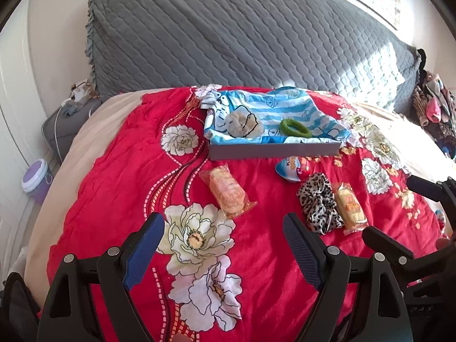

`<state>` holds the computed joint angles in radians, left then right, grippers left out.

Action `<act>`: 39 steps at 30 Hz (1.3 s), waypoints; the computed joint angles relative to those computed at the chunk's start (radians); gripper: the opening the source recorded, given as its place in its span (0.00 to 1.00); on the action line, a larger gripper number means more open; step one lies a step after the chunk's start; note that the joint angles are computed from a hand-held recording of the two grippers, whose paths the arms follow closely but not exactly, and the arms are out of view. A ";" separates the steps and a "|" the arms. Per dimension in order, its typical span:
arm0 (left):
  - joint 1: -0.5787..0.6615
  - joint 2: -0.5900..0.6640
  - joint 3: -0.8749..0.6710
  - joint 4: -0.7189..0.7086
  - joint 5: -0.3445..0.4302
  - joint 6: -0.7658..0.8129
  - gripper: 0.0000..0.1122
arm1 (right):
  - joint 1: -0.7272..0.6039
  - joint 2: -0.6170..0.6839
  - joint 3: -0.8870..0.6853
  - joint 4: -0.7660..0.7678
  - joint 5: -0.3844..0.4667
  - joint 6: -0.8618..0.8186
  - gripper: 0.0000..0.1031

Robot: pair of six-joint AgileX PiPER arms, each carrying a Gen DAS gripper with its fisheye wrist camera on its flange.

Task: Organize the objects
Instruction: 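Move the right tool toward the leopard scrunchie while the left tool approaches the bread snack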

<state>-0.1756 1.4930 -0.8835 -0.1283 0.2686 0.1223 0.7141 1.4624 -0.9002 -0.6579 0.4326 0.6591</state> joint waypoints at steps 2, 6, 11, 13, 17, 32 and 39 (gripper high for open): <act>0.000 0.012 -0.001 -0.014 -0.002 0.014 0.77 | 0.001 0.004 0.004 -0.007 -0.005 0.009 0.98; -0.002 0.035 -0.004 -0.009 -0.011 0.008 0.77 | -0.003 0.011 0.008 -0.014 -0.017 0.018 0.98; -0.004 0.066 -0.014 -0.027 -0.018 0.028 0.77 | -0.015 0.037 0.006 -0.014 -0.033 0.023 0.98; -0.006 0.081 -0.019 -0.034 -0.022 0.034 0.77 | -0.018 0.049 0.007 -0.030 -0.041 0.044 0.98; -0.005 0.107 -0.029 -0.055 -0.028 0.051 0.77 | -0.023 0.071 0.001 -0.029 -0.044 0.050 0.98; 0.004 0.263 -0.124 -0.063 -0.040 0.039 0.77 | -0.046 0.187 -0.048 -0.034 -0.071 0.056 0.98; 0.009 0.343 -0.190 -0.112 -0.036 0.069 0.77 | -0.060 0.240 -0.086 -0.012 -0.086 0.037 0.98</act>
